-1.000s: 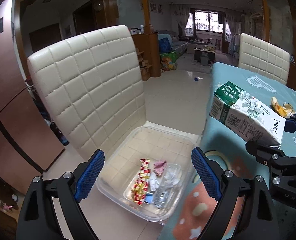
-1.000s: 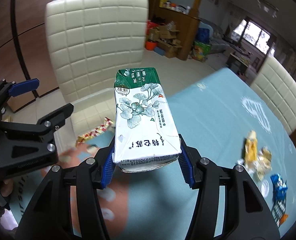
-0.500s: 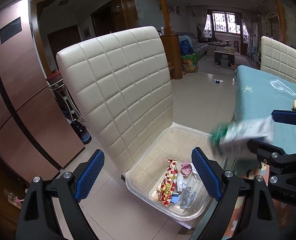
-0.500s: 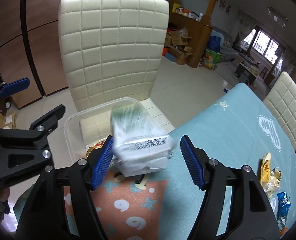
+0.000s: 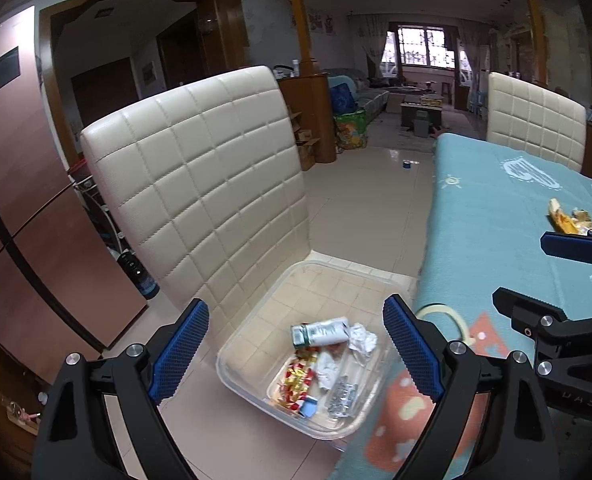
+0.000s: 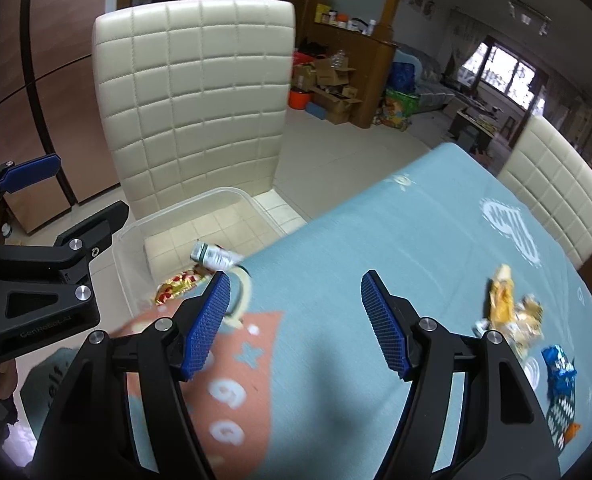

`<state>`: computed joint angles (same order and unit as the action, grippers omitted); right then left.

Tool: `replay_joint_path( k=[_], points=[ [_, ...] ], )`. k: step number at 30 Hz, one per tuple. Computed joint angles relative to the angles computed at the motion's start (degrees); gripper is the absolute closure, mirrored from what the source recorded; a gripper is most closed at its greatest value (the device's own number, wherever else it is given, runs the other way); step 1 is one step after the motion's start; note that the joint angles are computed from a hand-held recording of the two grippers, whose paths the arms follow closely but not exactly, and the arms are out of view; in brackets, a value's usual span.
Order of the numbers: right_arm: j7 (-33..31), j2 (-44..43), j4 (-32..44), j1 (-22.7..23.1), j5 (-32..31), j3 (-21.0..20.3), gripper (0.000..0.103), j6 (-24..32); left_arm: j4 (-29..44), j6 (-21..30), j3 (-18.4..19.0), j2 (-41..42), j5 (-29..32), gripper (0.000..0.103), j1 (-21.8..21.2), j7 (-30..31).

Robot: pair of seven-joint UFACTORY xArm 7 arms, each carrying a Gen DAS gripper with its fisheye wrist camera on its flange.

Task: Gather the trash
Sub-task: 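Carry carton and paper to the clear bin and open both tools, then return both tools over the table toward the remaining trash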

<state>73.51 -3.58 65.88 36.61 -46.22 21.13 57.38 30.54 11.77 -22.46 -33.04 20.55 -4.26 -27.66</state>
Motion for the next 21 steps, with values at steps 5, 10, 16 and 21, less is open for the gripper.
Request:
replay_joint_path(
  k=[5, 10, 16, 21],
  points=[
    [3.1, -6.9, -6.5, -1.0, 3.0, 0.9, 0.033, 1.0, 0.7, 1.4, -0.6, -0.3, -1.0, 0.016, -3.9, 0.7],
    [5.2, -17.3, -15.2, -3.0, 8.8, 2.4, 0.031, 1.0, 2.1, 2.3, -2.5, 0.0, -1.2, 0.016, -7.6, 0.8],
    [5.7, -29.0, -23.2, -4.6, 15.6, 4.8, 0.031, 4.4, 4.8, 3.1, -5.2, 2.2, -1.4, 0.016, -12.5, 0.7],
    [4.9, -40.8, -29.3, -4.8, 21.8, 6.8, 0.031, 10.6, 8.8, 4.4, -7.1, 6.6, -1.2, 0.016, -16.6, 0.3]
  ],
)
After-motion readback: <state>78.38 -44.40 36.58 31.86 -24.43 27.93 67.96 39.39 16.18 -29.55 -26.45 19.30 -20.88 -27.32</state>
